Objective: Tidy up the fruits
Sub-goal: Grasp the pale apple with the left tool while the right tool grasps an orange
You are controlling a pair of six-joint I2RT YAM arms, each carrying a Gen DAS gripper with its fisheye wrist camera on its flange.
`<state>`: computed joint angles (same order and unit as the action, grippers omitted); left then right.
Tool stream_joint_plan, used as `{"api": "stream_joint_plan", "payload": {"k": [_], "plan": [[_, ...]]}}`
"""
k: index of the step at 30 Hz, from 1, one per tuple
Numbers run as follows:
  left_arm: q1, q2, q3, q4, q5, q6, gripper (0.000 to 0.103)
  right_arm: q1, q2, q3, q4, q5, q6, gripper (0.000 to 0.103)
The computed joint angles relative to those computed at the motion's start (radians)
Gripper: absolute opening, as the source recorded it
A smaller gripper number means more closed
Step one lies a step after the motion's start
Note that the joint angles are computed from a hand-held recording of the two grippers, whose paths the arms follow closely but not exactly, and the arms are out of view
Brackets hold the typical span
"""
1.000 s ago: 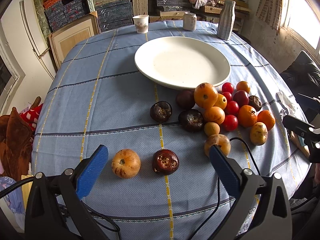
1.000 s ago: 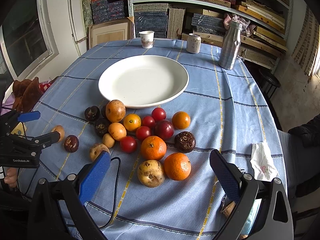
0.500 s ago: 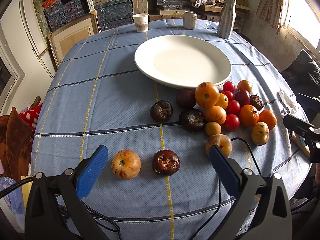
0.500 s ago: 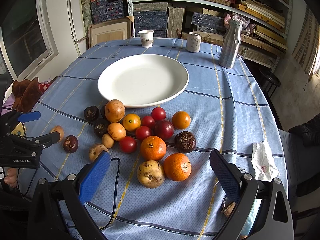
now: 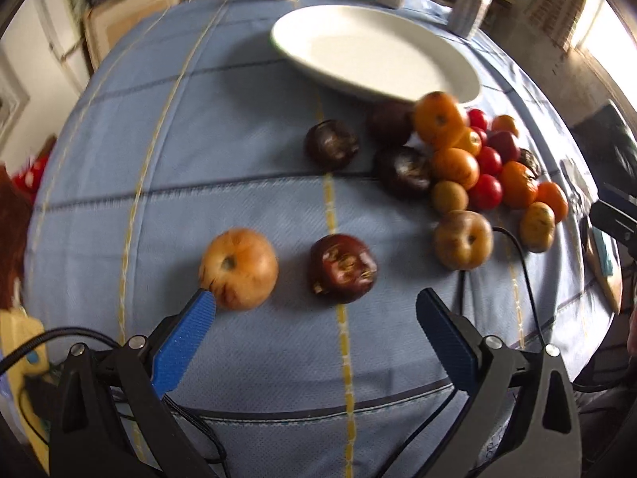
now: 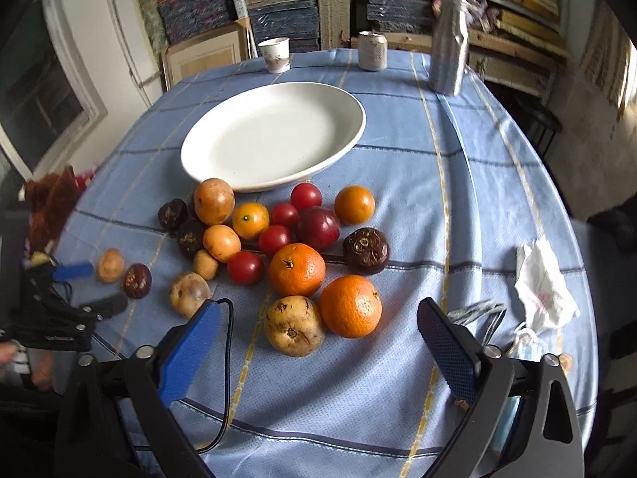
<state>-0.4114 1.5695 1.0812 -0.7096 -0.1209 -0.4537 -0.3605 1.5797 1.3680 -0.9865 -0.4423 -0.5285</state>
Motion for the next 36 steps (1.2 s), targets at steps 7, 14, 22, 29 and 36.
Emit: {"api": "stream_joint_plan", "payload": {"k": [7, 14, 22, 29, 36], "plan": [[-0.012, -0.002, -0.034, 0.035, -0.047, 0.005, 0.099, -0.046, 0.011, -0.004, 0.022, -0.024, -0.013, 0.082], [-0.006, 0.002, -0.028, 0.071, -0.079, 0.011, 0.099, -0.064, 0.018, -0.005, -0.015, -0.025, -0.042, 0.076], [0.027, -0.161, -0.154, 0.198, -0.112, 0.072, 0.076, -0.081, 0.01, -0.007, -0.03, -0.02, -0.062, 0.076], [-0.046, -0.118, -0.152, 0.24, -0.098, 0.091, 0.076, -0.092, 0.013, -0.014, -0.036, -0.009, -0.074, 0.076], [0.083, -0.166, -0.187, 0.221, -0.088, 0.034, 0.075, -0.104, 0.024, -0.015, -0.04, -0.005, -0.068, 0.076]]}}
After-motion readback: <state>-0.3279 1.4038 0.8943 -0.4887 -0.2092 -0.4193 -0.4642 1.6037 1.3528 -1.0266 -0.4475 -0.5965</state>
